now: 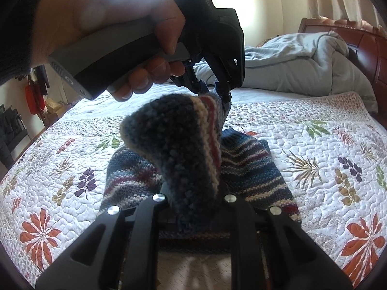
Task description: Fold small clothes
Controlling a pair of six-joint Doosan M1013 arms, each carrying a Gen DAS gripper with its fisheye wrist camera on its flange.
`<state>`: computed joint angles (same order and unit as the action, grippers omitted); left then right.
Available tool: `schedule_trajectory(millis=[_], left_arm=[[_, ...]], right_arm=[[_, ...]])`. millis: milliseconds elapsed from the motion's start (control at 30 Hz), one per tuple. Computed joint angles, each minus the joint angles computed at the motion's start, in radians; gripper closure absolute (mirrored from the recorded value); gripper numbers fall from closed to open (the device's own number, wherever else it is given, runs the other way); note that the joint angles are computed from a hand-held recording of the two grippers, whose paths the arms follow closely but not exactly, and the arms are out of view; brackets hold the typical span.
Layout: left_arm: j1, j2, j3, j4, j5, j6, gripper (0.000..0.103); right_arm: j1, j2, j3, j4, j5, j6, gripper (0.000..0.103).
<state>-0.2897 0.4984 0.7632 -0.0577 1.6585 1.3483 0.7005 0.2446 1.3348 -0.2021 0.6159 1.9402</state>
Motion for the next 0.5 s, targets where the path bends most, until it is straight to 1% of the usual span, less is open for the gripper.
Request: schedule_trajectory(millis=[133,200,267,300,400,500], left_arm=[[-0.014,0.013,-0.013,0.015,0.006,-0.002,0.082],[-0.021,0.017,-0.015,0.025,0.007,-0.006,0.082],[-0.028,0.018,-0.012,0.03,0.006,-0.008,0.082],[-0.033,0.018,-0.007,0.038,0.006,-0.012,0.082],[-0.042,0.018,0.005,0.037,-0.004,-0.024,0.082],[-0.053,0.023,0.013,0.048,-0.009,-0.031,0.082]], right_arm=[[-0.012,-0.003,0.008,0.026,-0.001,0.001,0.089],[-0.022,-0.007,0.017,0.063,-0.005,-0.006,0.089],[-0.037,-0.015,0.032,0.141,-0.014,-0.036,0.089],[-0.049,-0.017,0.037,0.204,-0.008,-0.062,0.089],[-0.063,-0.026,0.055,0.258,-0.008,-0.082,0.089],[-0.084,-0.032,0.071,0.347,-0.007,-0.121,0.089]])
